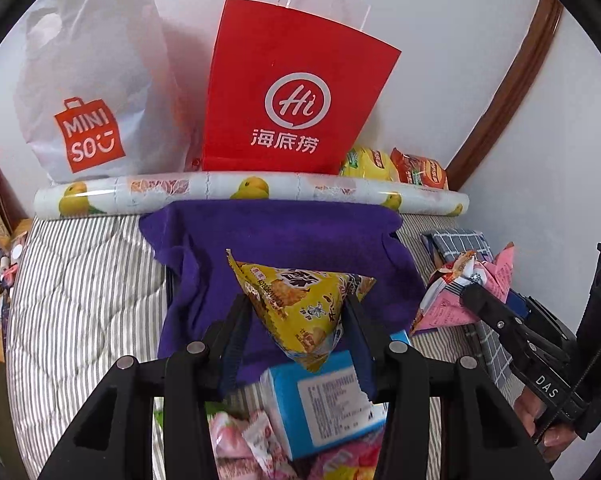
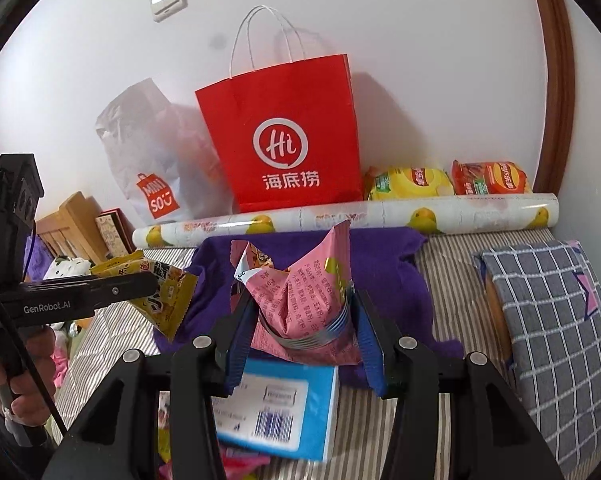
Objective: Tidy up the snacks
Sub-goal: 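Carry both held snack bags over the purple towel with both tools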
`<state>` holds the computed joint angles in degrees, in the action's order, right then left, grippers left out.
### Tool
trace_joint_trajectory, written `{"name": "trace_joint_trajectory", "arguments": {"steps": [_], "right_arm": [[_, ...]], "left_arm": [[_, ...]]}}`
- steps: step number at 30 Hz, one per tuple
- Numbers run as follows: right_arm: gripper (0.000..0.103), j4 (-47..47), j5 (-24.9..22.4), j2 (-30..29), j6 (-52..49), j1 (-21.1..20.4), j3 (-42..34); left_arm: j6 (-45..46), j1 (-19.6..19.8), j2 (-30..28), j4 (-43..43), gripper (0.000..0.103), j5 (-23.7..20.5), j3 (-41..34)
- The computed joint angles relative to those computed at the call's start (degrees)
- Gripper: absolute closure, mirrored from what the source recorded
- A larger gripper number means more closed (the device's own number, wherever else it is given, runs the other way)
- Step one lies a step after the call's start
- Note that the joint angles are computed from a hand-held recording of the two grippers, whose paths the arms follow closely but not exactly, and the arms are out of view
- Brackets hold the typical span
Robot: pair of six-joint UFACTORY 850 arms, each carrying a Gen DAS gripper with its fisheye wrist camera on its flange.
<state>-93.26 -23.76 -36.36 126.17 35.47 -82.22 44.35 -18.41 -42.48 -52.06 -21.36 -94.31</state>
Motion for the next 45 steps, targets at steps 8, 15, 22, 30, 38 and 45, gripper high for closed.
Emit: {"name": "trace_joint_trajectory", "arguments": {"steps": [8, 15, 22, 30, 38, 45], "right_arm": [[0.055, 4.4, 1.4, -4.1, -6.3, -2.3, -6.3], [0.055, 11.3, 2.5, -8.3, -13.2, -4.3, -11.5], [0.055, 20.6, 4.1, -12.9, -22.3, -6.3, -17.0], [0.055, 29.0, 5.9, -17.4, -29.9, -7.8, -21.9], [0.055, 40.3, 6.5, -20.0, -39.4, -9.0, -24.0], [0.055, 45.2, 5.5, -21.7, -44.4, -9.0, -25.8]], "left_arm": [[-6.4, 0.0, -5.4, 6.1, 0.059, -3.0, -8.6], [-14.2, -0.2, -11.6, 13.3, 0.059, -6.4, -17.7], [-21.9, -0.2, -19.1, 19.8, 0.059, -11.1, -29.1], [-24.4, 0.2, -26.2, 21.7, 0.059, -15.6, -38.7], [-28.5, 0.1, -34.2, 25.7, 0.059, -22.2, -50.8], [-29.3, -0.3, -36.7, 26.7, 0.059, -24.5, -54.2]]}}
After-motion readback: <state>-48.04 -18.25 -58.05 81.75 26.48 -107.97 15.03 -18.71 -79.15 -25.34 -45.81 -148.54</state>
